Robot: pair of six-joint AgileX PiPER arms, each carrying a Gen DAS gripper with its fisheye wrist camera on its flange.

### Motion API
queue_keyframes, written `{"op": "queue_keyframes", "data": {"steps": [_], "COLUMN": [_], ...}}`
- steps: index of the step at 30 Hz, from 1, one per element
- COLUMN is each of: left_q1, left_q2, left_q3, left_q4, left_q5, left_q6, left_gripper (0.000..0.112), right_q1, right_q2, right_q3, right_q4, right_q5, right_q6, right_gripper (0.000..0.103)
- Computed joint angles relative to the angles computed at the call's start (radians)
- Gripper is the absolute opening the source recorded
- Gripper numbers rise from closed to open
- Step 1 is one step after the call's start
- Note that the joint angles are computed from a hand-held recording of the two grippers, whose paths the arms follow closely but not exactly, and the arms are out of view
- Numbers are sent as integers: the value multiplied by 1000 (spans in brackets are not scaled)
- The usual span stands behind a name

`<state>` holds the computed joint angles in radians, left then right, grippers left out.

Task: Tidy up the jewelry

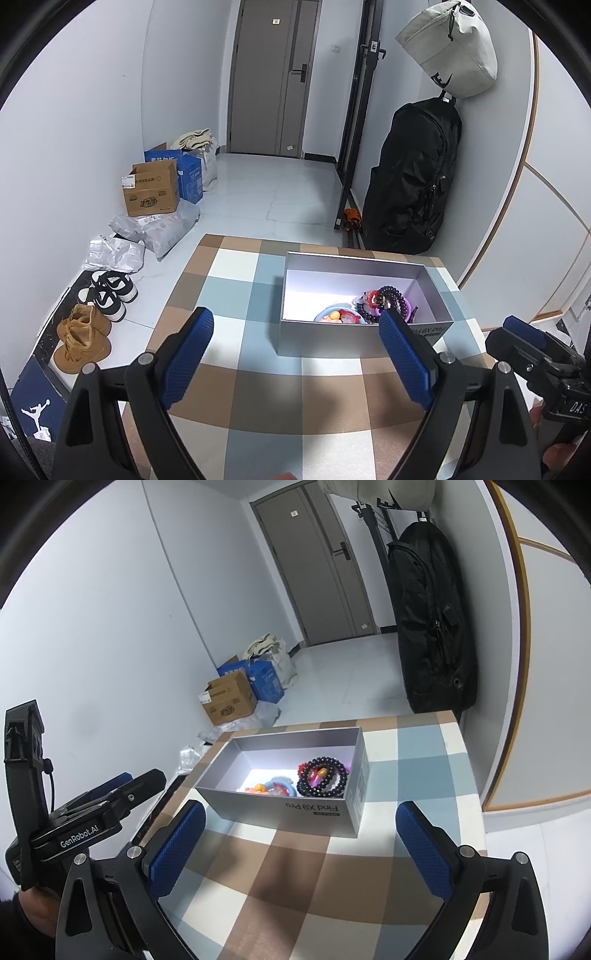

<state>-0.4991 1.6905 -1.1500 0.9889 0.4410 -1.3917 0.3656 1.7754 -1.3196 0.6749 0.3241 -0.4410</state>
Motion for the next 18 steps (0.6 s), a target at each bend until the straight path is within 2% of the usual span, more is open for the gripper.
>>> {"op": "queue_keyframes", "data": {"steps": [18], "left_q1": [-10], "left_q2": [8], "left_q3": [-4], "left_q4": [-14], "left_q5": [-2], "left_q6": [24], "left_gripper": [88], "right_q1": [2], "right_q2": [-2], "right_q3": [1], "right_q4": [-37], "right_q5": [1], "right_q6": [41], "right_gripper": [103]}}
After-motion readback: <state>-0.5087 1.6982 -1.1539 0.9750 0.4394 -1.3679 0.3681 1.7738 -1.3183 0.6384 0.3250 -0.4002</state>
